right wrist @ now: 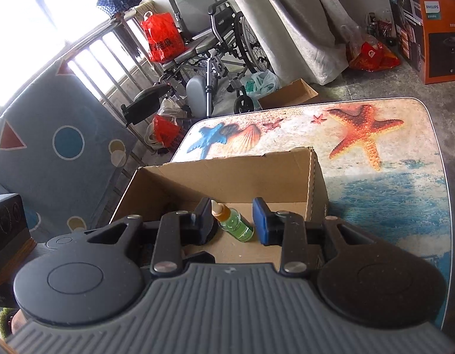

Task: Organize rigid objects
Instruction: 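Open the right gripper to release the charger in the box, then move the right gripper out of the box to the gold-lidded jar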

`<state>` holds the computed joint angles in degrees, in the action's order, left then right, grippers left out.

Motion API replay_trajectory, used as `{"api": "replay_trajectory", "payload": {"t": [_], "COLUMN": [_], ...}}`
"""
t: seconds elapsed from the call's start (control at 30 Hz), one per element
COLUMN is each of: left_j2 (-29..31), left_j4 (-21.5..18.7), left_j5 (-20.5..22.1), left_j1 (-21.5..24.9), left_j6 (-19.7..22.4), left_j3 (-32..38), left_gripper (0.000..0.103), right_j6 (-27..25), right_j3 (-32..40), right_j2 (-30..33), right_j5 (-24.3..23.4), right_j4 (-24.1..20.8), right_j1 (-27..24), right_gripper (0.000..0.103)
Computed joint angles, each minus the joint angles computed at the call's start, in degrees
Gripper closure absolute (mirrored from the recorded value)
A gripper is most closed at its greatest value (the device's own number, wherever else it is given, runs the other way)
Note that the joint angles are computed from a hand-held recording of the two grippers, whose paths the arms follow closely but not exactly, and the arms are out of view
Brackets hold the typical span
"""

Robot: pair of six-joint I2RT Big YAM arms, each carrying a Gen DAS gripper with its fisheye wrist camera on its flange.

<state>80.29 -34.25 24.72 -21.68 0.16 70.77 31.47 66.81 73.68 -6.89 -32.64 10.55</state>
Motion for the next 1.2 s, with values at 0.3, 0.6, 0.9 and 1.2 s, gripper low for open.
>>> {"api": "replay_trajectory", "payload": {"t": [0.3,0.6,0.9,1.2], "left_j2": [-17.1,-25.6,-23.8,-16.9], "left_j4": [2.8,2.0,5.1,11.2], "left_j5": [5.6,5.5,2.5,0.0], "left_j1": [7.0,13.9,14.8,12.4], "left_j6": [7.9,11.7,14.1,15.7], "left_j3": [-16.4,-26.4,-30.4,-31.5], "left_gripper": [0.011,0.005,0.005,0.005], "right_j6": [8.3,22.1,22.7,19.6], "right_j3": [-11.2,-22.8,-19.6,-13.8], "right_j2": [-15.1,-22.3,-11.7,-0.6], "right_j5": [6.3,26.7,22.6,11.1], "right_j4": [3.3,7.1,11.3,13.4], "right_j1": [10.6,32.1,35.4,27.8], "right_gripper": [0.070,0.051,0.050,0.052]}}
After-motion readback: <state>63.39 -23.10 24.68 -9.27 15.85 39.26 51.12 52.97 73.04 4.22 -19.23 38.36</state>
